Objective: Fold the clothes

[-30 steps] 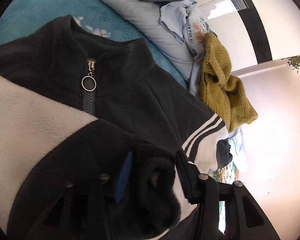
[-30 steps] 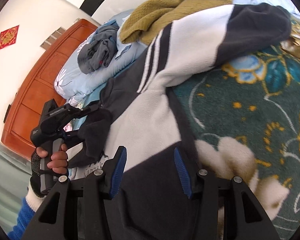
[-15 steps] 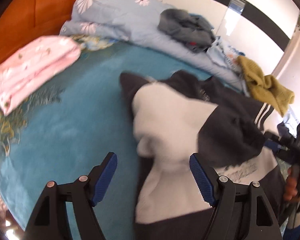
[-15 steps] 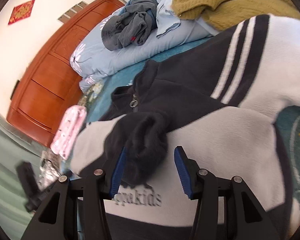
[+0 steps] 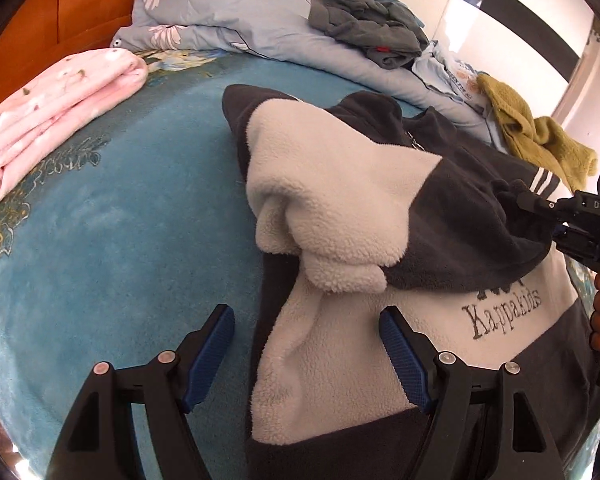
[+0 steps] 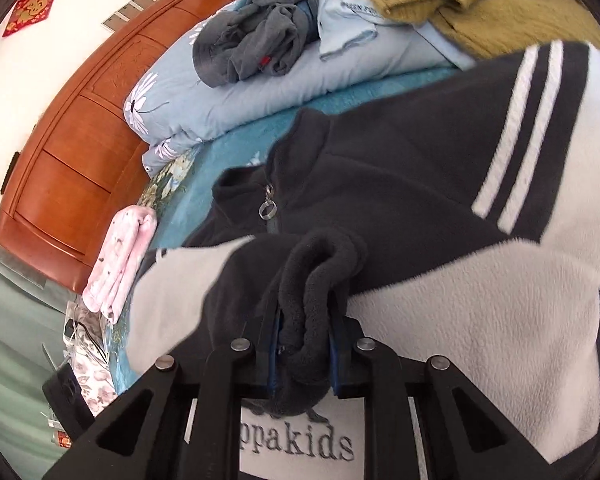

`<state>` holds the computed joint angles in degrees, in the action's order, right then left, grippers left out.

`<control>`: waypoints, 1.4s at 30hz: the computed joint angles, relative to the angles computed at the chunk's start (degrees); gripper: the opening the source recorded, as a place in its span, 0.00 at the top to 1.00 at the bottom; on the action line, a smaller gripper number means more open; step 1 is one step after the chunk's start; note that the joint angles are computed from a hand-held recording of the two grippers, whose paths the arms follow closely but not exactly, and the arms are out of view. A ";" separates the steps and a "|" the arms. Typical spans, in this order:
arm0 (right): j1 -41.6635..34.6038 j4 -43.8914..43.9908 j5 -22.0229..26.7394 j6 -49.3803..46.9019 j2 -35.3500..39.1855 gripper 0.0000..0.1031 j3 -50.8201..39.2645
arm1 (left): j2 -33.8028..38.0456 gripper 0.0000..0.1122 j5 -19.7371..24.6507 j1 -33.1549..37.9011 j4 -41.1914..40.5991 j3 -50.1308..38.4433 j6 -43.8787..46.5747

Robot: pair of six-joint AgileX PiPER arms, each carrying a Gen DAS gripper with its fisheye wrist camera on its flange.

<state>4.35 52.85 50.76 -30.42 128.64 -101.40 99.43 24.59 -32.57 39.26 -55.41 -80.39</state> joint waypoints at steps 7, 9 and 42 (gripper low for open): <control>-0.40 9.65 8.91 2.05 -0.83 0.83 -15.40 | 5.04 0.30 3.74 2.43 -0.76 -8.20 0.91; 0.49 8.90 9.22 2.85 -1.36 0.83 -20.45 | 5.75 0.30 8.56 1.02 5.34 -9.33 -6.29; -9.61 -1.17 -0.92 -6.14 6.97 0.83 -5.23 | 1.82 0.26 5.32 -0.16 10.72 -0.45 -20.92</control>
